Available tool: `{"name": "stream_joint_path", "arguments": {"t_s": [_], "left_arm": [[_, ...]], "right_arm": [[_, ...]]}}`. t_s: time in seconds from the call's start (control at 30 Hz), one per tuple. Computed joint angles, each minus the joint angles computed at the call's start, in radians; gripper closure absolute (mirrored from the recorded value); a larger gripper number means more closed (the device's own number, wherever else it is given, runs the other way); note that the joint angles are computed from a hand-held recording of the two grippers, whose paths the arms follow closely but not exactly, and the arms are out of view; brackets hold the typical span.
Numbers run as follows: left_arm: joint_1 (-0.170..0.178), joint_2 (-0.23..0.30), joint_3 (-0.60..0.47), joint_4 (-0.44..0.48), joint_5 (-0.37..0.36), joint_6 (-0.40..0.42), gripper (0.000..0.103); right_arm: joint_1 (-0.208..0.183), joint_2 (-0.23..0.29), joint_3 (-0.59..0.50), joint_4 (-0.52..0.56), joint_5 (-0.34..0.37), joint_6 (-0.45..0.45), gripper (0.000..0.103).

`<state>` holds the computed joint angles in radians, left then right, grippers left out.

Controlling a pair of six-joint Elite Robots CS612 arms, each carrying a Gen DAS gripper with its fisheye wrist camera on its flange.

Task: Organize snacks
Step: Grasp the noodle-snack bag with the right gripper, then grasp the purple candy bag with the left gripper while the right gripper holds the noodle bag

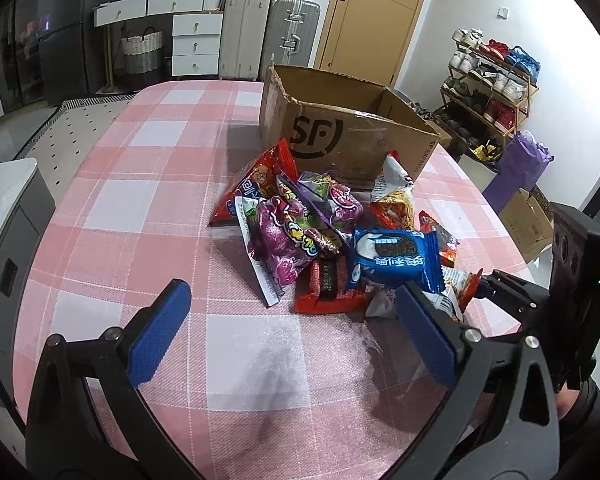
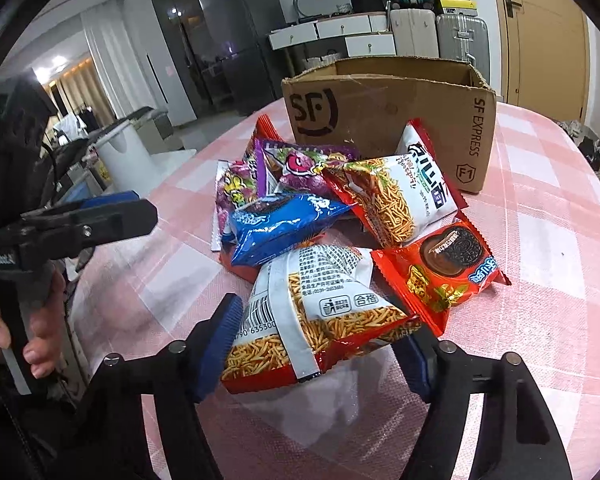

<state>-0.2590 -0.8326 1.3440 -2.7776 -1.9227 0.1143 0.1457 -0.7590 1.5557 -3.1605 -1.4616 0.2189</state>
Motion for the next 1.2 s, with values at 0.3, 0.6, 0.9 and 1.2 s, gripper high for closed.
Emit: {"name": "stream_joint_path", "arguments": {"t_s": [0.3, 0.6, 0.9, 1.2], "left_arm": [[0.000, -0.011, 0.012, -0.001, 0.009, 0.005, 0.001], [-0.003, -0.021, 0.021, 0.009, 0.016, 0.013, 0.001], [-0.018, -0.034, 0.032, 0.046, 0.021, 0.043, 0.001], [-0.040, -0.032, 0.030, 0.094, 0.039, 0.077, 0.001]], "right_arm": [[-0.021, 0.004, 0.017, -0.055, 0.088, 0.070, 0.047], [-0.033, -0.006, 0.052, -0.119, 0.134, 0.131, 0.050], [-0.051, -0.035, 0.129, -0.199, 0.154, 0.183, 0.054], [-0.079, -0.056, 0.208, -0.320, 0.186, 0.271, 0.056]]}}
